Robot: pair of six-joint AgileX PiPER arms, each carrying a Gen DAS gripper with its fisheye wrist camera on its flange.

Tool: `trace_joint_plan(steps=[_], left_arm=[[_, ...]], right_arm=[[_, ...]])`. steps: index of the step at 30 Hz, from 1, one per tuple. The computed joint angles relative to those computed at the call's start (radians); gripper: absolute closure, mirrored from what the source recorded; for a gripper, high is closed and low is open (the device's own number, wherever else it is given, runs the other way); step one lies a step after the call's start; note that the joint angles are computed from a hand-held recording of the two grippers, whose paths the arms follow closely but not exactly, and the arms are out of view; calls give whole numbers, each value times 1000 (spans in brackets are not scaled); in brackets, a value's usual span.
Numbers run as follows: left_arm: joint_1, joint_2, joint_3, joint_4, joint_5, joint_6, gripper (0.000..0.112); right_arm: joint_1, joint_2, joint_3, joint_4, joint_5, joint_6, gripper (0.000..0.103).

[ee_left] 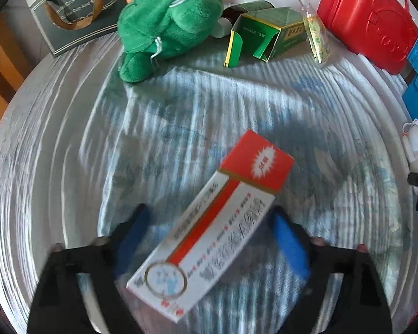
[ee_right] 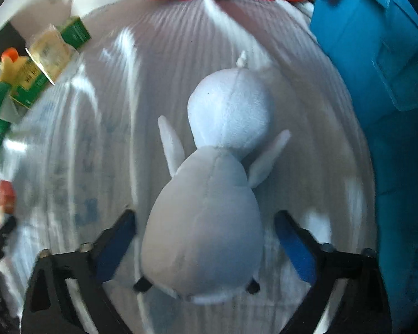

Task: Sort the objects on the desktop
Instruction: 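Grasp the red-white ointment box with the left tool while the right tool grasps the white rabbit plush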

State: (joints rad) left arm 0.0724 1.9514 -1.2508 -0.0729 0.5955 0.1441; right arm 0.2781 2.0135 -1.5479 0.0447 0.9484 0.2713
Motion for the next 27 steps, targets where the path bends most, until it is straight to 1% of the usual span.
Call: trace_joint_plan(steps=[1,2,3,4,7,8,9,13,14,15,16,17,20,23,25,26,27], left_arm=[[-2,-11,8,5,6,-5,43],[-3,-17,20,11,3,-12,46],[-4,-27,32,10,2,-18,48],[-7,-32,40,11,-2,-24,49],[-11,-39,54,16,-17,-45,49],[-15,-40,54,23,-17,-59,49],[-17,-40,54,27,-18,-65,49],[-22,-37,55,36,-30,-87,49],[-24,-41,61,37,-33,-92,51],[-18,-38,57,29,-35,-78,54],[-20,-39,57,28,-34,-73,60],[-22,-40,52,26,-26,-68,63],[-42,-63,69,59,-17,-94,68],[-51,-127,116,63,-25,-112,69],[-50,-180,142,48,-18,-115,70],[-49,-208,152,39,-12,-114,70],[-47,-236,164,30,-7,-113,71]], right_arm=[[1,-22,15,-9,-13,7,17],[4,-40,28,-24,-25,15,19],[8,-51,29,-34,-23,18,24],[7,-52,29,-23,-21,12,26],[-4,-25,29,35,-19,-25,34],[-4,-25,50,35,-38,-25,34],[8,-32,71,8,-75,-9,34],[34,-40,121,-50,-150,55,33],[39,-44,137,-66,-169,66,35],[44,-47,146,-89,-175,87,43],[45,-50,157,-100,-181,96,45],[42,-55,167,-94,-190,88,48],[58,-78,203,-121,-213,97,49],[76,-140,261,-98,-251,82,49],[71,-201,295,-74,-253,45,49],[98,-219,288,-74,-237,58,49],[138,-209,240,-84,-228,87,49]])
